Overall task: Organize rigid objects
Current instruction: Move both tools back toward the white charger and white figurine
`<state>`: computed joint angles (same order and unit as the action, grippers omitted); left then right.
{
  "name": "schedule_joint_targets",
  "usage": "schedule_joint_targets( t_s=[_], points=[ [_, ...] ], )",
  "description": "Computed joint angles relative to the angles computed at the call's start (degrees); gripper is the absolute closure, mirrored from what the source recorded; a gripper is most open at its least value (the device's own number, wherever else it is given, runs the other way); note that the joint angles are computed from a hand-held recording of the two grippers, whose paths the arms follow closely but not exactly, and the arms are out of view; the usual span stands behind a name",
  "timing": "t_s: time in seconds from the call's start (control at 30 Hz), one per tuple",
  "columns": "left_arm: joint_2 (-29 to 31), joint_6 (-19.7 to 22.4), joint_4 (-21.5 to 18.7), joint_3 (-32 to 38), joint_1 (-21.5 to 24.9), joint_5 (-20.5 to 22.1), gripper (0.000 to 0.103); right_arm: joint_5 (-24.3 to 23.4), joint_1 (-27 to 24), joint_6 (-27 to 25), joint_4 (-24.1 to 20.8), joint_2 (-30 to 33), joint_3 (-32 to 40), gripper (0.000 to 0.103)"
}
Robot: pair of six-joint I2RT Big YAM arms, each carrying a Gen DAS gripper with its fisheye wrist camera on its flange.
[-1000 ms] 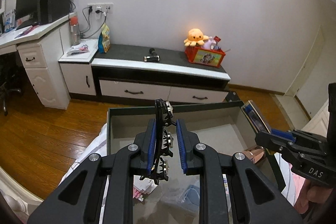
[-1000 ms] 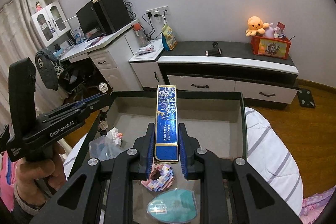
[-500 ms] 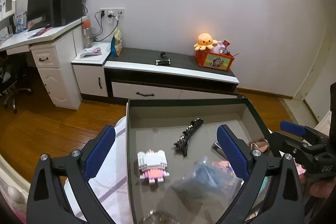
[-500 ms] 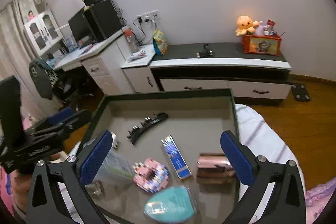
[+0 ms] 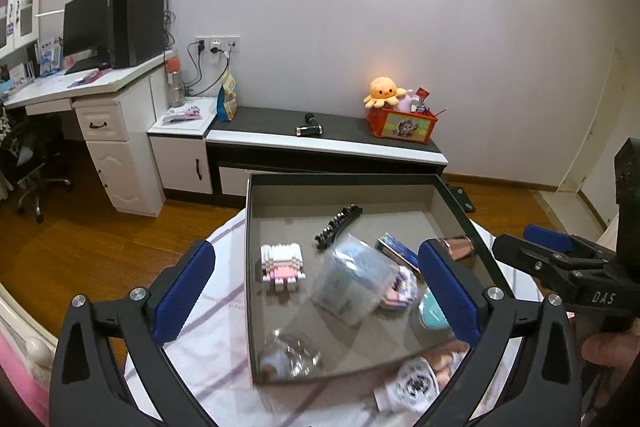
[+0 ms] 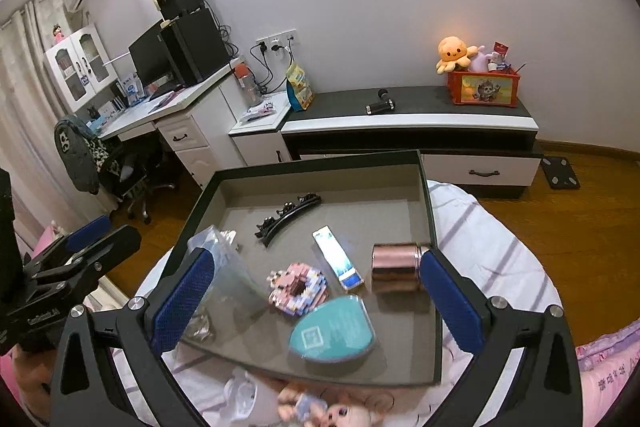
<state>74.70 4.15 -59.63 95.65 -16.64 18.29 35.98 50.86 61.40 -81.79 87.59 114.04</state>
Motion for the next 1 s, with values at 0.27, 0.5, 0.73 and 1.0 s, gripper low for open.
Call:
schedule_joint_targets(
  t_s=[0.27, 0.5, 0.73, 1.0],
  points=[
    [-6.9, -0.2, -0.7, -5.1, 0.6, 0.2, 0.0, 5.4, 5.8, 6.4, -5.4, -0.9, 0.8, 0.0],
    [-13.7, -0.2, -1.8, -10.8, 1.2, 0.3, 0.0, 9.5, 10.9, 12.5, -9.8, -1.6, 1.0, 0.0],
    [-18.8, 0.5, -4.0, -14.6, 2.5, 1.7, 0.0, 12.2, 16.1, 18.6, -12.6, -2.9, -0.4, 0.0],
    [-24.3, 1.3, -6.5, -19.3, 2.6, 1.7, 0.0, 13.0, 21.5, 25.4, -14.7, -2.9, -2.0, 0.0]
  ],
)
